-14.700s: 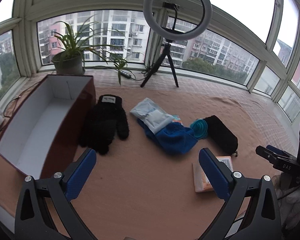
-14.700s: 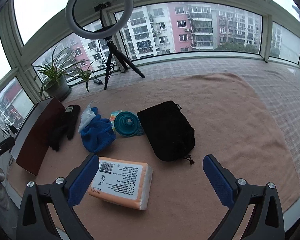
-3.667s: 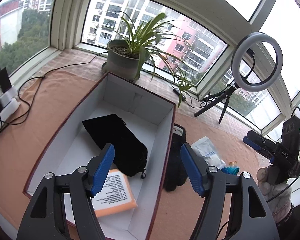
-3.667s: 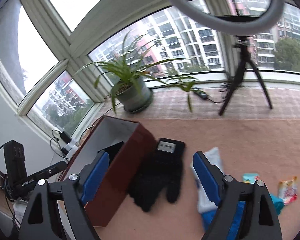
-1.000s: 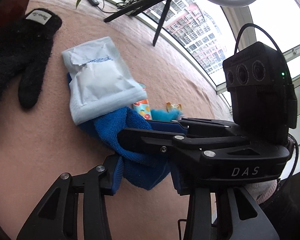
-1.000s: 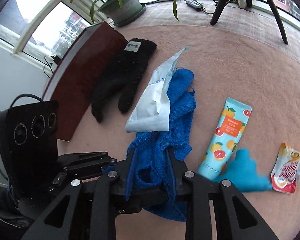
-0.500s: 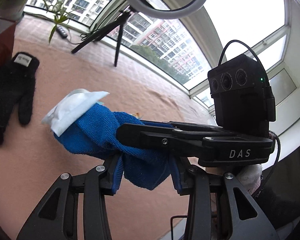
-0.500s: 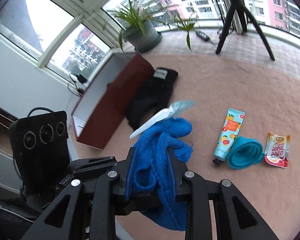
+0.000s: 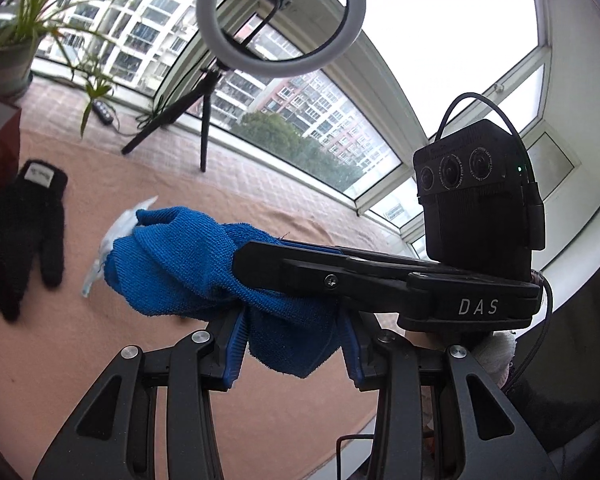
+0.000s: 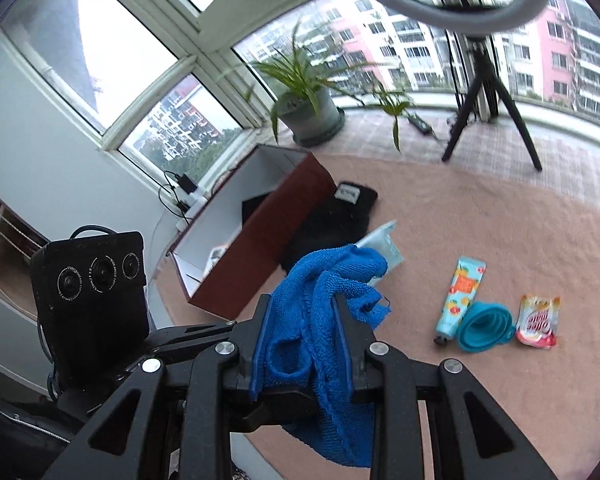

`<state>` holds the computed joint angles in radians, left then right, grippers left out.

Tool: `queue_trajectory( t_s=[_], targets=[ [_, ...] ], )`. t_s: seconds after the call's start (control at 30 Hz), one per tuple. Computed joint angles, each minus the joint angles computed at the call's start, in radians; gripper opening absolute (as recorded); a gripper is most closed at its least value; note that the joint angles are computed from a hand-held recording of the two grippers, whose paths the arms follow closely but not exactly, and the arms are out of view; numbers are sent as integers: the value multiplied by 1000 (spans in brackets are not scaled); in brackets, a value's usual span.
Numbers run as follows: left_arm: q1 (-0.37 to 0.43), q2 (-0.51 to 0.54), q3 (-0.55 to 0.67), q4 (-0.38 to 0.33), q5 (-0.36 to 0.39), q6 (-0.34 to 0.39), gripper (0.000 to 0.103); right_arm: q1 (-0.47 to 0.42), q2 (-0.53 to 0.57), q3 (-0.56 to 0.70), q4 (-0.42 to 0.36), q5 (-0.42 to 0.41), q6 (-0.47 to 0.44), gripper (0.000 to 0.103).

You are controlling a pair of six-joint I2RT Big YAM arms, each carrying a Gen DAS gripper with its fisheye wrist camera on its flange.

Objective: Organize soft objects
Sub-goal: 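Lift the blue towel and carry it toward the cardboard box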

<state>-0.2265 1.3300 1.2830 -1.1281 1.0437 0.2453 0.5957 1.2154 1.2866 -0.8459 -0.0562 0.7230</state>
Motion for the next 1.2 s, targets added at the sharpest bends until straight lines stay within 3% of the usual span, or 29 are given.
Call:
queue_trajectory(
  t_s=[0.5,1.2],
  targets=[
    [70,46,166,12,11,21,37,12,117,232,-15,44,-130,26],
    [228,154,303,43,-36,-10,38,9,451,605,-28,-77,-235,26]
  ],
)
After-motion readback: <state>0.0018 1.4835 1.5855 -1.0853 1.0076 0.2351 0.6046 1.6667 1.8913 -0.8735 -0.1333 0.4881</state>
